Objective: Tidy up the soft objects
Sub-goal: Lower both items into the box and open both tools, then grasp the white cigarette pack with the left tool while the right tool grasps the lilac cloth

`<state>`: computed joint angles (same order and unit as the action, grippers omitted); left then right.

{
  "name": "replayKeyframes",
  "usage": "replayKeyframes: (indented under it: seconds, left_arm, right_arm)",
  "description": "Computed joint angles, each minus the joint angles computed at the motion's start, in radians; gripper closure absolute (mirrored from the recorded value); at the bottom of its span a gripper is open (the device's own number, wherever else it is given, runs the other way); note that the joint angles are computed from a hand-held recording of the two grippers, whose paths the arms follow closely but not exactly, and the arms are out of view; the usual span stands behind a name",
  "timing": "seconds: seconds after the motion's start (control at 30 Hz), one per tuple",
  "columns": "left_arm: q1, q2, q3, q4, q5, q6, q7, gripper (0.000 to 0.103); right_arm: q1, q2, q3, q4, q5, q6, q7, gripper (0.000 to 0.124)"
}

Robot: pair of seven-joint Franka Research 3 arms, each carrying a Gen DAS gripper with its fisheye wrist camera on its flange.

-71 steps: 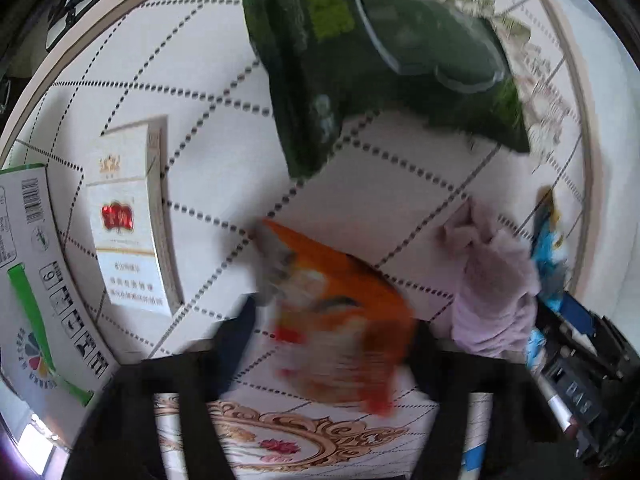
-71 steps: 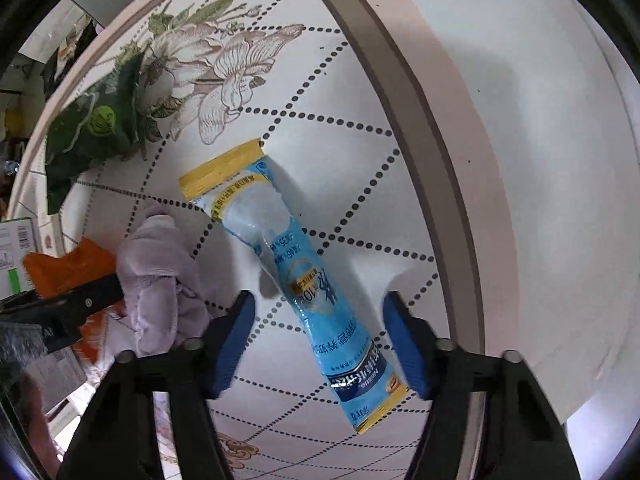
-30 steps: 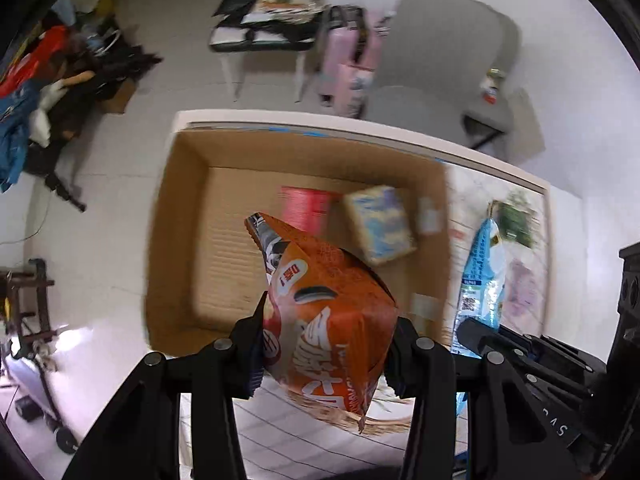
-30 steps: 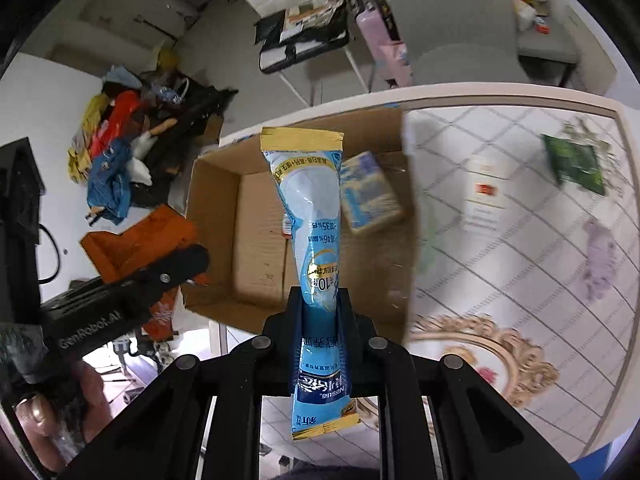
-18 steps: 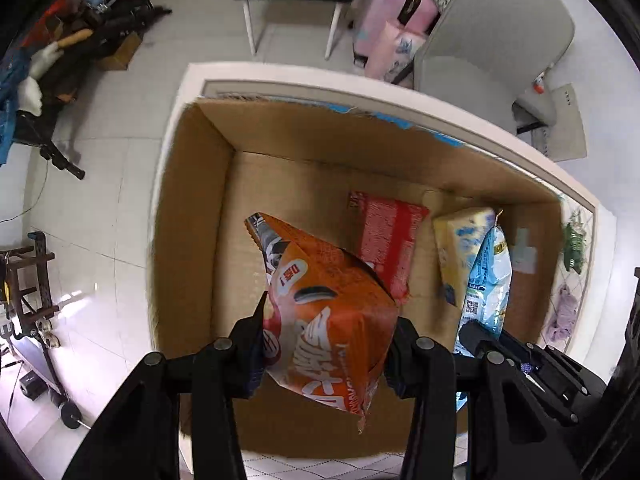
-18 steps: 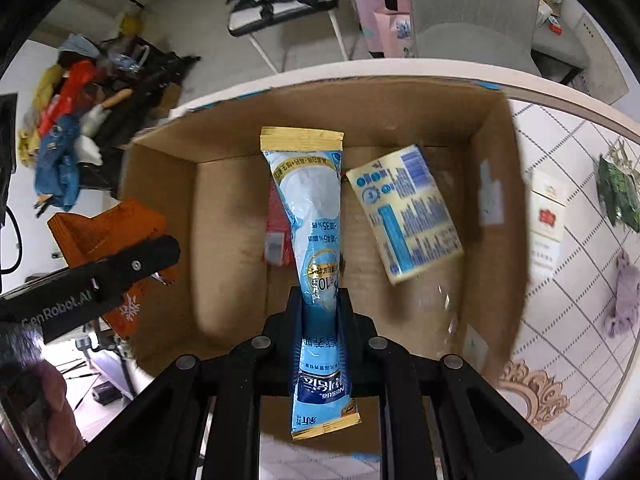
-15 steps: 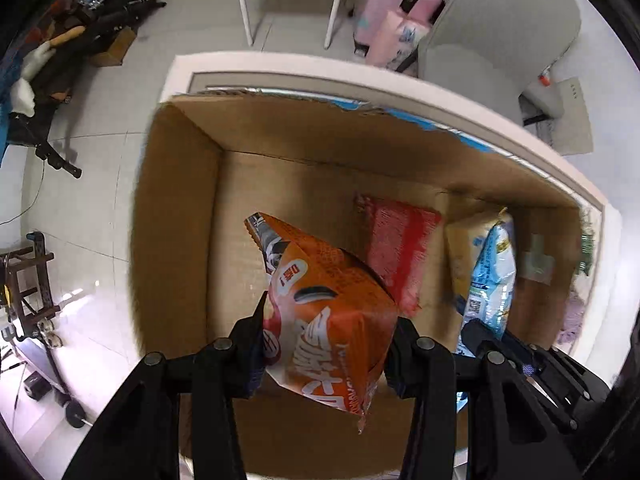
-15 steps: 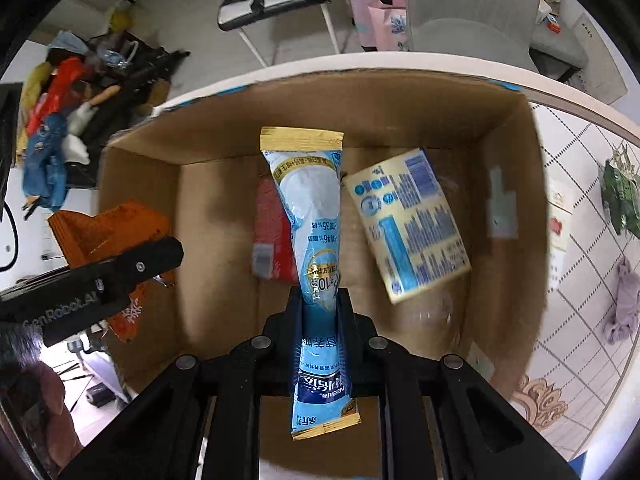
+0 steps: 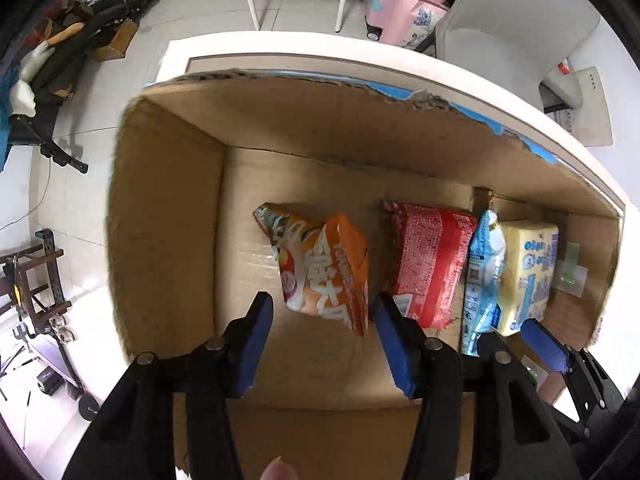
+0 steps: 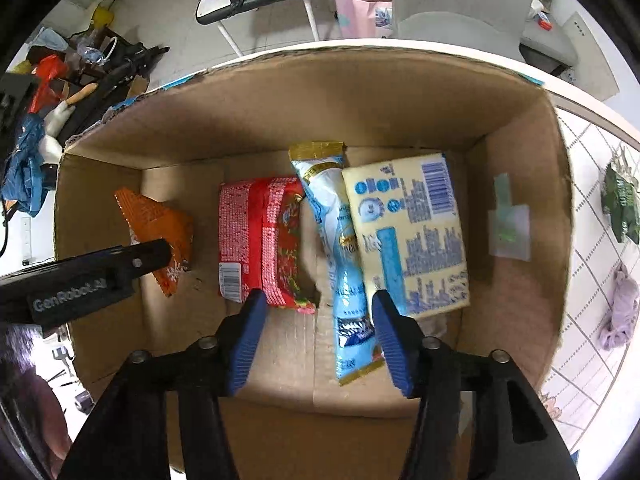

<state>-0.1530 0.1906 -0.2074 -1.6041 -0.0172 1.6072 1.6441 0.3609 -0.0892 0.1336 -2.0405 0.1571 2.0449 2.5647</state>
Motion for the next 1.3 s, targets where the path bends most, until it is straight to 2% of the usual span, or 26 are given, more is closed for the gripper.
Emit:
replayKeyframes:
  seconds: [0.1,0.27,0.43,0.5,0.53,0.63,0.67,0.7,0.73,0.77,0.8,0.93,1.07,1.17,1.3]
  left_arm:
    - [0.014,-0.040,0.006,-0.021,-0.023,-0.001,0.016,0.053]
    - [0.029,-0.117,0.020,-0.061,-0.039,0.016,0.047,0.053]
    - [0.030,-0.238,0.032,-0.156,-0.054,0.052,0.055,0.052]
    - [0.027,-0.291,0.039,-0.205,-0.050,0.076,0.064,0.026]
    - [0.024,-0.322,0.041,-0.233,-0.044,0.092,0.063,0.023]
    - [0.009,-0.410,0.047,-0.311,-0.024,0.134,0.074,0.022]
    - [0.003,-0.427,0.048,-0.323,-0.018,0.139,0.071,0.016]
    - [-0.002,-0.450,0.052,-0.338,-0.019,0.144,0.073,0.009]
    - [-0.007,-0.470,0.055,-0.351,-0.022,0.149,0.074,0.007]
    - [-0.013,-0.495,0.058,-0.365,-0.024,0.156,0.076,0.004]
    - [-0.018,-0.510,0.060,-0.372,-0.025,0.159,0.076,0.003]
    - [-0.041,-0.578,0.067,-0.402,-0.028,0.167,0.077,0.002]
    - [-0.059,-0.614,0.070,-0.406,-0.042,0.149,0.061,0.002]
    - [-0.075,-0.636,0.062,-0.400,-0.048,0.138,0.036,0.002]
    - [-0.118,-0.644,0.022,-0.366,-0.039,0.143,0.009,0.002]
  right_arm:
    - [0.001,-0.043,0.004,-0.019,0.002,-0.022,0.014,0.060]
    - [0.004,-0.114,0.021,-0.051,0.000,-0.044,0.033,0.059]
    - [0.009,-0.184,0.049,-0.060,-0.026,-0.102,0.061,0.059]
    - [0.012,-0.216,0.062,-0.070,-0.036,-0.106,0.072,0.059]
    - [0.013,-0.224,0.071,-0.065,-0.048,-0.123,0.082,0.059]
    - [0.019,-0.270,0.090,-0.073,-0.063,-0.151,0.099,0.059]
    - [0.021,-0.281,0.097,-0.071,-0.067,-0.163,0.104,0.059]
    - [0.025,-0.296,0.106,-0.070,-0.071,-0.170,0.108,0.056]
    - [0.027,-0.309,0.112,-0.068,-0.077,-0.179,0.111,0.043]
    - [0.028,-0.315,0.121,-0.061,-0.086,-0.188,0.113,0.035]
    - [0.030,-0.327,0.127,-0.060,-0.093,-0.189,0.111,0.025]
    - [0.035,-0.363,0.144,-0.047,-0.107,-0.211,0.103,0.024]
    - [0.033,-0.410,0.142,-0.071,-0.091,-0.199,0.090,0.024]
    - [0.026,-0.476,0.130,-0.112,-0.062,-0.192,0.077,0.024]
    - [-0.003,-0.606,0.105,-0.198,-0.022,-0.197,0.059,0.024]
